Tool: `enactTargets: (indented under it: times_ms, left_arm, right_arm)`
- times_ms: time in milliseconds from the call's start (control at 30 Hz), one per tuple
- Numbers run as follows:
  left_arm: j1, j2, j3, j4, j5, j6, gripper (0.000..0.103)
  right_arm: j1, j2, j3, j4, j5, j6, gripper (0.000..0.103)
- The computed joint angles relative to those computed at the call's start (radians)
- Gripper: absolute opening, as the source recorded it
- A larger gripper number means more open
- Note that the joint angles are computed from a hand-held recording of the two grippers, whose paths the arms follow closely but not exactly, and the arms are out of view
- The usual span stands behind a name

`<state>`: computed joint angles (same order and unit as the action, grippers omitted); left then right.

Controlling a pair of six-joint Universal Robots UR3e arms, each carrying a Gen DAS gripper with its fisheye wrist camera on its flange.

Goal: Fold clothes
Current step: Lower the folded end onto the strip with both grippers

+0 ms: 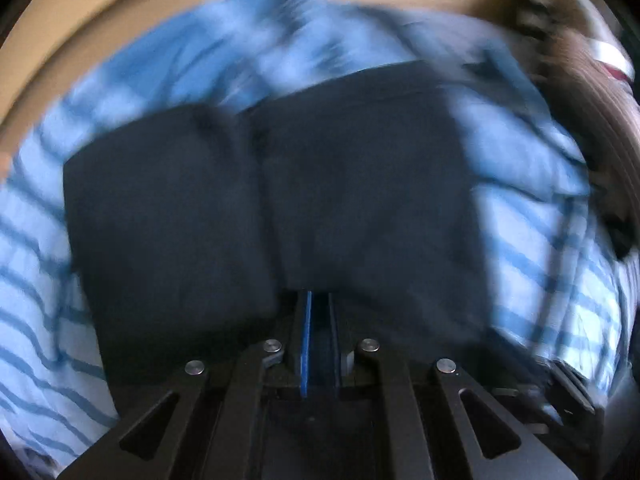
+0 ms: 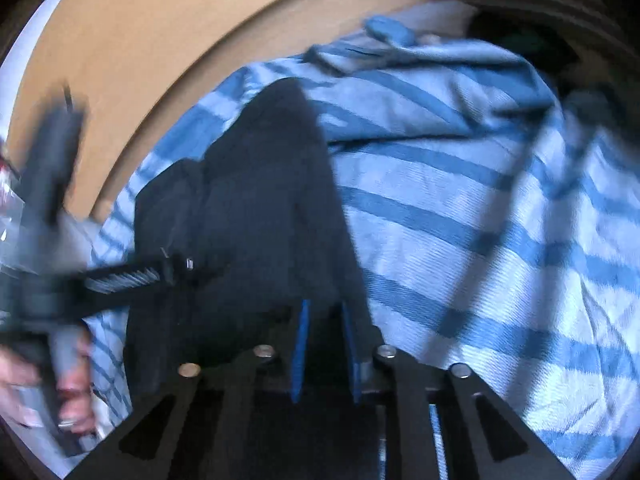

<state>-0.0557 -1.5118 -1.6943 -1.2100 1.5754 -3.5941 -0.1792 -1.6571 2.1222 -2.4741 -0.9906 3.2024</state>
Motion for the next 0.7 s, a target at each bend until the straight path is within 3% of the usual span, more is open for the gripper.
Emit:
enactTargets:
  times_ms: [67,200,333,433,500,567,633,700]
  left_arm:
    - [0.039,0.06,-0.045,0.004,-0.051,-0.006,0.008]
    - [-0.064,0.071,-0.009,-0.028,-0.035,0.077,0.008]
    - [-0.089,0.055,-0.026,-0.089,0.0,-0.008,0.008]
    - [-0.145,0.115,-0.031,-0.101,-0.052,-0.012,0.008]
    - [-0.234,0.085,-0.008,-0.111,0.014,-0.006,0.008]
    - [-0.223,0.107,-0.076,-0.09,0.023,-0.065,0.008]
    - [-0.209,0.144,-0.127,-0.077,0.021,-0.13,0.007]
    - [-0.246,0.16,-0.097,-0.115,0.016,-0.163,0.007]
  right_arm:
    - [-0.023,-0.017,-0.008,0.053,0.034,-0.011,0.02]
    - [-0.009,-0.039,-0.064,0.155,0.035,-0.046,0.021]
    - [0.073,0.007,-0.123,0.203,-0.087,-0.02,0.017]
    - [0.086,-0.046,-0.154,0.3,-0.117,-0.051,0.023]
    - [0.094,-0.084,-0.181,0.376,-0.135,-0.083,0.024]
    - [0.114,-0.098,-0.184,0.419,-0.177,-0.076,0.026]
    - [0.146,-0.107,-0.151,0.419,-0.245,-0.033,0.025]
    - [0.118,-0.209,-0.057,0.398,-0.236,-0.022,0.024]
